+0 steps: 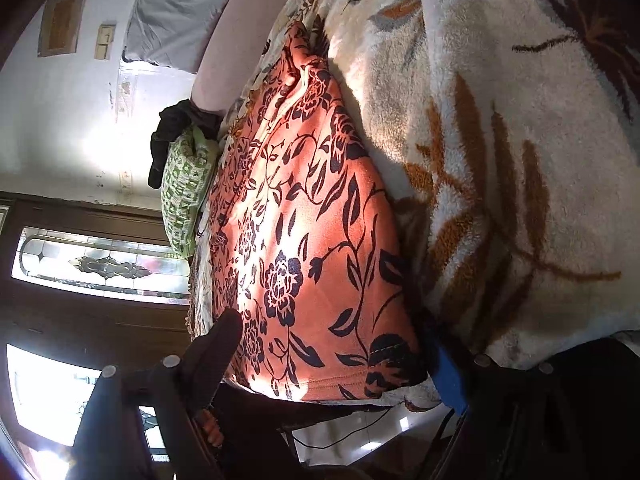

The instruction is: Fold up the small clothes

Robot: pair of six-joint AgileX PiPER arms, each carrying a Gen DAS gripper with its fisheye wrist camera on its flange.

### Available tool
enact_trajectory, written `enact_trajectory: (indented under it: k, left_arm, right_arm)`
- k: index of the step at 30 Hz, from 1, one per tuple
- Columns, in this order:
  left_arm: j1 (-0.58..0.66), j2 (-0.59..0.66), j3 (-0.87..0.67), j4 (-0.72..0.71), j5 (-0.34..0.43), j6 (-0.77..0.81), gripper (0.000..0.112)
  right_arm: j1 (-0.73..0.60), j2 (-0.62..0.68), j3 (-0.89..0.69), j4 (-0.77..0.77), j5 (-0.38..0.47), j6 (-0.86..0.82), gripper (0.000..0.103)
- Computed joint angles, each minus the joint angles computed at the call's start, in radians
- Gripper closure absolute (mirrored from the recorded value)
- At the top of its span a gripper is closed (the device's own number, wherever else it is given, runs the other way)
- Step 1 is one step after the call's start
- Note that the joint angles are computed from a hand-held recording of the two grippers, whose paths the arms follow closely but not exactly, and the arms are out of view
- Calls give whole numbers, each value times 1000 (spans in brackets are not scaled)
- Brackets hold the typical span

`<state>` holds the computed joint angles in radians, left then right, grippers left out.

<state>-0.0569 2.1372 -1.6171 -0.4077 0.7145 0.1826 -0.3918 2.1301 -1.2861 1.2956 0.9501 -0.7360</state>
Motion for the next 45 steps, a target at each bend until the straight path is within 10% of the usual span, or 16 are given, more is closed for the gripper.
enact_trajectory:
  k: [5, 10, 15, 19, 23, 36, 45]
  left_arm:
    - [32, 17, -21, -36, 32, -1, 79]
    - [18, 31, -49, -71, 67, 42, 42]
    - [-27, 37, -67, 38, 61, -10, 39]
    - [-15, 55, -116, 83, 110, -50, 101]
    - [9, 55, -126, 8, 138, 13, 103]
    - [55, 81, -130, -96, 161, 18, 99]
    - [43, 109, -188, -111, 207, 44, 78]
  right_arm:
    - [-4, 20, -19, -6, 12, 16, 15]
    - [-23, 65, -74, -28, 70, 42, 15]
    - [-25, 84, -118, -87, 96, 91, 18]
    - [-26, 78, -136, -208, 58, 184, 67]
    - [-24, 66, -146, -291, 42, 222, 91]
    - [-49, 78, -131, -221, 21, 205, 94]
    - [-29, 117, -207, -225, 82, 209, 58]
